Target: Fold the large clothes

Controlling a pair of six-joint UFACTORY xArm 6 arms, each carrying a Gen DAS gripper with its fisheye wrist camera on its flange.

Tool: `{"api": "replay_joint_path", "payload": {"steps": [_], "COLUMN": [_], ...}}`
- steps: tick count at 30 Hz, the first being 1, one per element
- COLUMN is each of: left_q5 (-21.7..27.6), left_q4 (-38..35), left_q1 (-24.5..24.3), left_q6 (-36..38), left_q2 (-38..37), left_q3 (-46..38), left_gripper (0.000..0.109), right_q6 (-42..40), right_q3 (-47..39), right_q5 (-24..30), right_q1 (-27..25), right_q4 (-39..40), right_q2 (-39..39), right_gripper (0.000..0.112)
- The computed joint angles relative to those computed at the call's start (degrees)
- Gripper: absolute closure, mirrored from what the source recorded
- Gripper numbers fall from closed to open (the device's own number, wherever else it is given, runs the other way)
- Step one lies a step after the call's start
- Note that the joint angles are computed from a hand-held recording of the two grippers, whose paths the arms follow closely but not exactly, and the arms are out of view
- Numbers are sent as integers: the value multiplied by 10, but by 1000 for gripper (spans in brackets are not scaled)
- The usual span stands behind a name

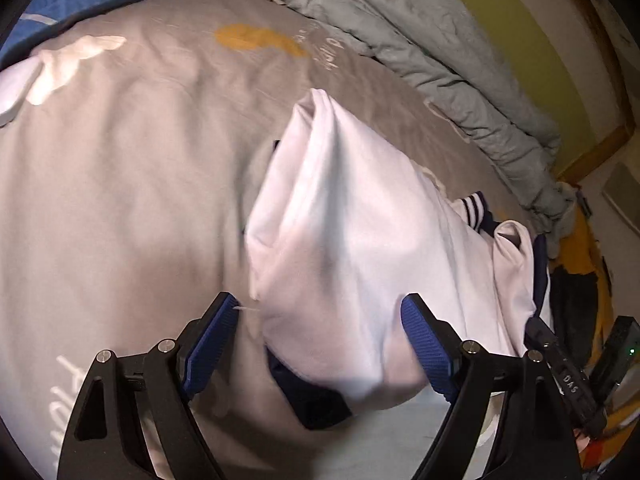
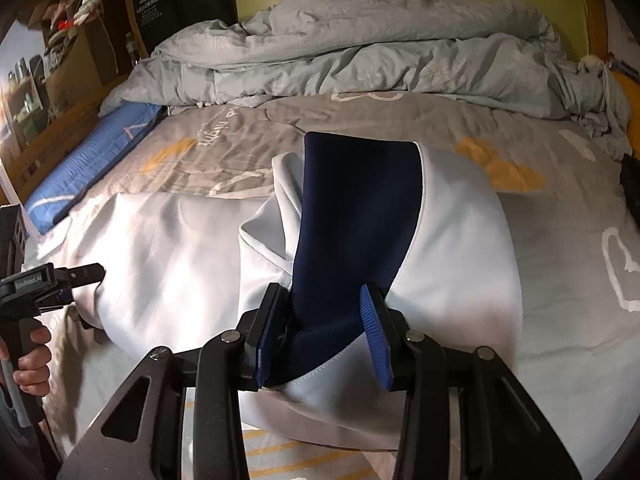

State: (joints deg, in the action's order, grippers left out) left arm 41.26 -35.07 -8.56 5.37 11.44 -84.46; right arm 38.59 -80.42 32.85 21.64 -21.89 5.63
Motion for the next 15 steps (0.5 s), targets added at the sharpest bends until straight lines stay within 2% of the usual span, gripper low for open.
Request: {"api": "replay_joint_path", "payload": {"steps": [5,6,8,10,12,13,15], "left_q5": [-50,-59,-78,-97,-159,-187,-217], "left_q4": [-107,-111,-117,-139,-122,-130,-83], "left_q1": [-1,-3,-10,-18,-39,-52,-81], "left_q6": [78,82,99,123,112,142,176], "left_q2": [14,13,9,0,-29,-44,-67], "left_q3": [10,13,21,35,62,68,61], "left_gripper": [24,28,43,74,88,91,94], "right_q6": [41,43,41,37,30,27,15], "right_q3": [-29,-31,-31,-27,-22,-19,-16], "right_q5": [50,54,56,52,46,42,34], "right_q1": [19,20,20,19,18,17,14], "right_q4": [-72,-76,-79,-78,-72,-69,-56], "right_q2": [16,17,16,14,11,10,8], "right_gripper": [73,73,73,73,72,71,70]}}
